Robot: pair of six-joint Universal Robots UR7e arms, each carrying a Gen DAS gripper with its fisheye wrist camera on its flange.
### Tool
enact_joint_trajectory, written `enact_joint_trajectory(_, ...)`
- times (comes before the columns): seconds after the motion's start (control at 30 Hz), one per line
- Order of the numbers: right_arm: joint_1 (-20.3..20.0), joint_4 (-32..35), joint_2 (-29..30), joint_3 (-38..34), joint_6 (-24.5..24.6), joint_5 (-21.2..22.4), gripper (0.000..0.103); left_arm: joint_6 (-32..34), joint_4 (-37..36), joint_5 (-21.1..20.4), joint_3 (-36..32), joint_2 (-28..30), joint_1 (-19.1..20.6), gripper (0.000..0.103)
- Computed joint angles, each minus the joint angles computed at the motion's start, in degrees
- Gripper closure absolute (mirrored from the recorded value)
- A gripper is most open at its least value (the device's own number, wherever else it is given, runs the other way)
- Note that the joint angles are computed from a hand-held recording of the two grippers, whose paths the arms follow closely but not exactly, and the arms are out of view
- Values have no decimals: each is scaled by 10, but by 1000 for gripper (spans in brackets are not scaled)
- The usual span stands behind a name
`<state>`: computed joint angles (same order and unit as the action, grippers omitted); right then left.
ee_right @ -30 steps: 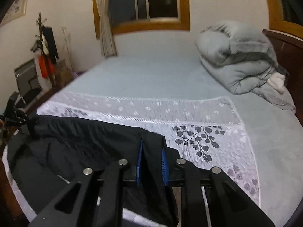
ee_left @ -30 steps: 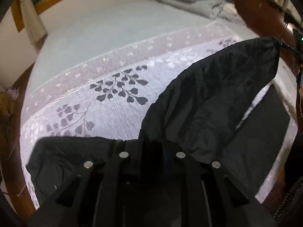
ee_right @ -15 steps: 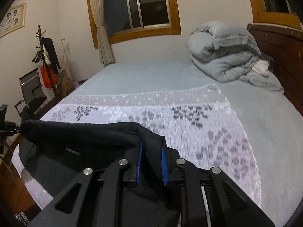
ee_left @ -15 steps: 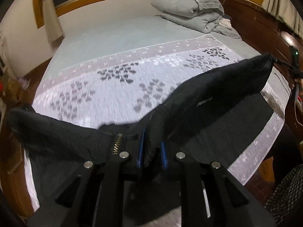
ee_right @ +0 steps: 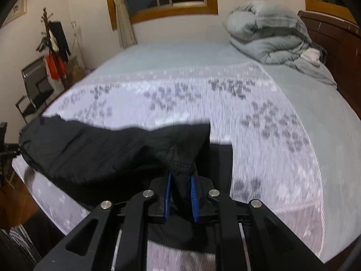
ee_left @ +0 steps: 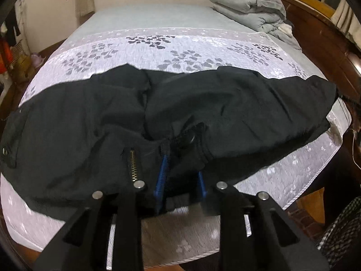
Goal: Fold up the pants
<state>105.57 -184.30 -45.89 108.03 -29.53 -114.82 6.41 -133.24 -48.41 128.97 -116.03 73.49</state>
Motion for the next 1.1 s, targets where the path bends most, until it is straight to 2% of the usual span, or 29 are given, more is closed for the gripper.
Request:
enact_joint_trajectory(0.07,-3,9,4,10,1,-20,88,-4,8,-12,6,-15,0,62)
enact_joint_trajectory(0.1,-4,20,7,15,1,-30,88,-8,14,-25,6,-23,1,48)
enact_joint_trajectory(0.17,-6,23,14,20,-7,-51,88,-18,24,-58,7,-43,5,33)
enact_joint_trajectory(0.2,-6,26,17,21,-7,-59,88,-20,22,-68,8,-50,6,21)
enact_joint_trajectory(0.23,-6,29,19,21,-5,-69,80,-25,19,-73,9,-59,4,16)
enact_joint_trajectory(0.27,-6,25,20,24,-5,-75,69,-29,14,-70,11,-66,0,16)
enact_joint_trajectory(0.3,-5,23,19,27,-2,-80,46,-33,9,-69,11,-71,-1,15)
enact_joint_trajectory(0.33,-2,27,16,31,-1,-89,39,-42,3,-56,9,-72,-3,12)
enact_joint_trajectory(0.4,4,16,10,39,-16,-93,40,-60,-22,-1,8,-64,-6,12)
enact_joint_trajectory(0.5,7,29,-16,56,-5,-91,40,-80,-69,29,0,-38,14,12)
enact_joint_trajectory(0.6,-11,45,-59,69,64,-34,29,-120,-121,10,-14,-6,55,12)
enact_joint_trajectory(0.63,-26,50,-80,75,109,11,28,-138,-127,15,-18,8,65,12)
enact_joint_trajectory(0.73,-64,66,-106,74,190,118,28,-147,-134,34,-15,27,73,12)
enact_joint_trajectory(0.8,-79,89,-101,55,223,163,28,-145,-132,53,-11,36,68,12)
enact_joint_trajectory(0.93,-79,144,-54,-13,213,179,30,-129,-120,86,2,41,51,11)
enact_joint_trajectory(0.97,-76,159,-41,-31,208,175,33,-126,-116,89,3,41,49,11)
enact_joint_trajectory(1.03,-73,212,-14,-75,199,170,61,-125,-107,96,7,41,43,10)
enact_joint_trajectory(1.07,-70,236,-3,-93,195,163,64,-124,-106,97,9,41,41,10)
enact_joint_trajectory(1.1,-64,249,13,-115,181,150,76,-124,-106,98,11,40,40,9)
